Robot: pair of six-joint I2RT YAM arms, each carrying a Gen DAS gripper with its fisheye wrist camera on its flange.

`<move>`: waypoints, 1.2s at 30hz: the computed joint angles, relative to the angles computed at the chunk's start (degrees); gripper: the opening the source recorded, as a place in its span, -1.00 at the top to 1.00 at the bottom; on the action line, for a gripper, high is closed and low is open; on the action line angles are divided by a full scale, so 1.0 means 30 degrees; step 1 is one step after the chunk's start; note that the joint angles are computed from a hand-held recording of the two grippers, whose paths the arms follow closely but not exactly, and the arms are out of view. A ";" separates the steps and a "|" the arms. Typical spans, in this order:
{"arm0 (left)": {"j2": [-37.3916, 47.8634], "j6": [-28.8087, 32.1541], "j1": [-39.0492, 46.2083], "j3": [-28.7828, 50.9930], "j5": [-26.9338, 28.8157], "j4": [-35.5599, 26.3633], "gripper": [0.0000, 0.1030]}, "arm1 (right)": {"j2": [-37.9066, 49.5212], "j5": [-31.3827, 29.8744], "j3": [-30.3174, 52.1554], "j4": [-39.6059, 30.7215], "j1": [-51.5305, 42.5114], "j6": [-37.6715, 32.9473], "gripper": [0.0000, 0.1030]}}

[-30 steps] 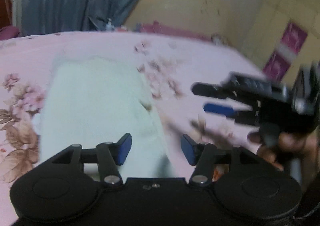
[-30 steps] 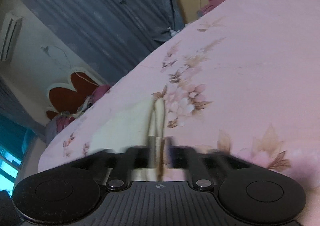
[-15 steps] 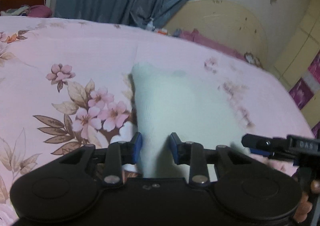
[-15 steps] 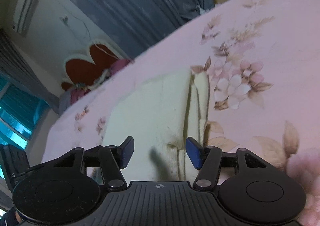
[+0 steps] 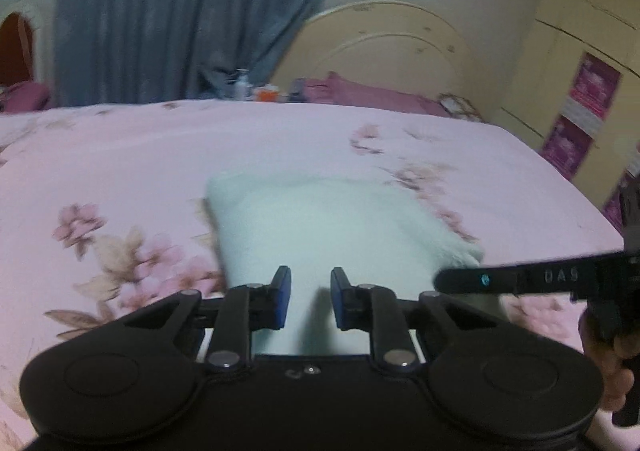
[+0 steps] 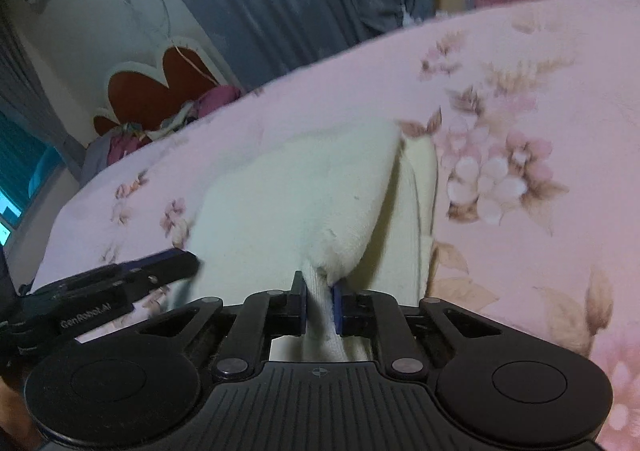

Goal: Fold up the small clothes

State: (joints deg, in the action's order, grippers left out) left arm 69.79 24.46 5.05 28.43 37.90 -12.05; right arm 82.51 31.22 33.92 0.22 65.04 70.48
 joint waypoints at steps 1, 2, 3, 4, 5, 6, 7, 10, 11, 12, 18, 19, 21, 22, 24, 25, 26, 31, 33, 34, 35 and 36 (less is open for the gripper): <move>-0.0442 0.0055 -0.0648 -0.0067 -0.0519 -0.0299 0.62 | -0.0648 0.0450 -0.0170 -0.0583 0.0382 0.0232 0.78; -0.0572 0.0123 -0.1406 -0.0054 -0.1093 -0.0602 0.61 | -0.0927 0.0503 -0.0272 -0.0976 0.0501 0.0419 0.78; -0.0310 0.0041 -0.2044 -0.0024 -0.1481 -0.0763 0.60 | -0.1002 0.0354 -0.0501 -0.1272 0.0509 0.0880 0.78; 0.0204 -0.0143 -0.2646 0.0076 -0.1953 -0.0973 0.60 | -0.0824 0.0040 -0.0897 -0.1094 0.0392 0.1338 0.78; 0.0520 -0.0337 -0.3009 -0.0027 -0.2286 -0.0843 0.60 | -0.0520 -0.0443 -0.1401 -0.0437 0.0153 0.1645 0.78; 0.0459 -0.0432 -0.3163 -0.0238 -0.2386 -0.0665 0.60 | -0.0379 -0.0710 -0.2102 0.0662 0.0024 0.1987 0.79; 0.0331 -0.0296 -0.3080 -0.0273 -0.2217 -0.0742 0.61 | -0.0541 -0.0642 -0.2423 0.1092 0.0058 0.2248 0.79; 0.0239 -0.0680 -0.1860 -0.0184 -0.0730 -0.0389 0.61 | -0.1041 -0.0314 -0.1777 -0.0451 0.0397 0.1646 0.79; 0.0464 -0.0944 -0.1599 -0.0232 -0.0618 0.0352 0.61 | -0.1169 -0.0400 -0.1736 -0.0704 0.0425 0.1517 0.79; 0.0734 -0.1288 -0.1650 -0.0240 -0.0978 0.1013 0.61 | -0.1178 -0.0528 -0.1809 -0.0712 0.0384 0.1463 0.79; 0.2599 -0.1489 -0.2223 0.1304 -0.1580 0.0814 0.63 | -0.2607 -0.0440 -0.2816 -0.0325 0.0021 0.1316 0.78; 0.2293 -0.1595 -0.2208 0.1102 -0.1495 0.1647 0.52 | -0.3158 0.0484 -0.2478 -0.1543 0.0185 0.1441 0.72; 0.3194 -0.2246 -0.2548 0.1763 -0.1889 0.2863 0.50 | -0.3456 0.1395 -0.1755 -0.2674 -0.0300 0.0362 0.44; 0.4075 -0.2749 -0.2797 0.2417 -0.2030 0.3324 0.50 | -0.3263 0.1079 -0.1377 -0.2584 -0.1018 -0.0744 0.44; 0.5410 -0.3205 -0.3371 0.3262 -0.2663 0.4292 0.50 | -0.2177 0.0071 -0.0441 -0.1599 -0.2679 -0.3176 0.44; 0.6284 -0.3343 -0.3782 0.3892 -0.3094 0.4498 0.50 | -0.1335 -0.0526 0.0078 -0.0824 -0.3480 -0.4335 0.44; 0.7186 -0.3388 -0.4178 0.4672 -0.3492 0.4260 0.50 | -0.0279 -0.1286 0.0758 -0.0371 -0.4244 -0.5313 0.45; 0.9609 -0.4065 -0.4830 0.6074 -0.4404 0.3837 0.45 | 0.4377 -0.3051 0.3148 -0.0439 -0.6135 -0.7734 0.45; 0.8747 -0.4083 -0.4582 0.5262 -0.4058 0.4485 0.48 | 0.4017 -0.3284 0.2828 -0.0330 -0.6244 -0.7512 0.45; 0.8379 -0.4068 -0.4580 0.4676 -0.4102 0.5223 0.49 | 0.3779 -0.2915 0.2691 -0.0368 -0.6045 -0.7548 0.45; 0.8249 -0.3857 -0.4445 0.4468 -0.3890 0.5558 0.49 | 0.3521 -0.2538 0.2431 -0.0195 -0.5851 -0.7473 0.45; 0.8293 -0.3772 -0.4464 0.4341 -0.3760 0.5963 0.49 | 0.3399 -0.2354 0.2313 0.0084 -0.5803 -0.7528 0.45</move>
State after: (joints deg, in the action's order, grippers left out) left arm 94.67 13.14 -8.34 41.46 26.62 5.84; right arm 92.71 24.15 40.86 0.47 47.63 47.90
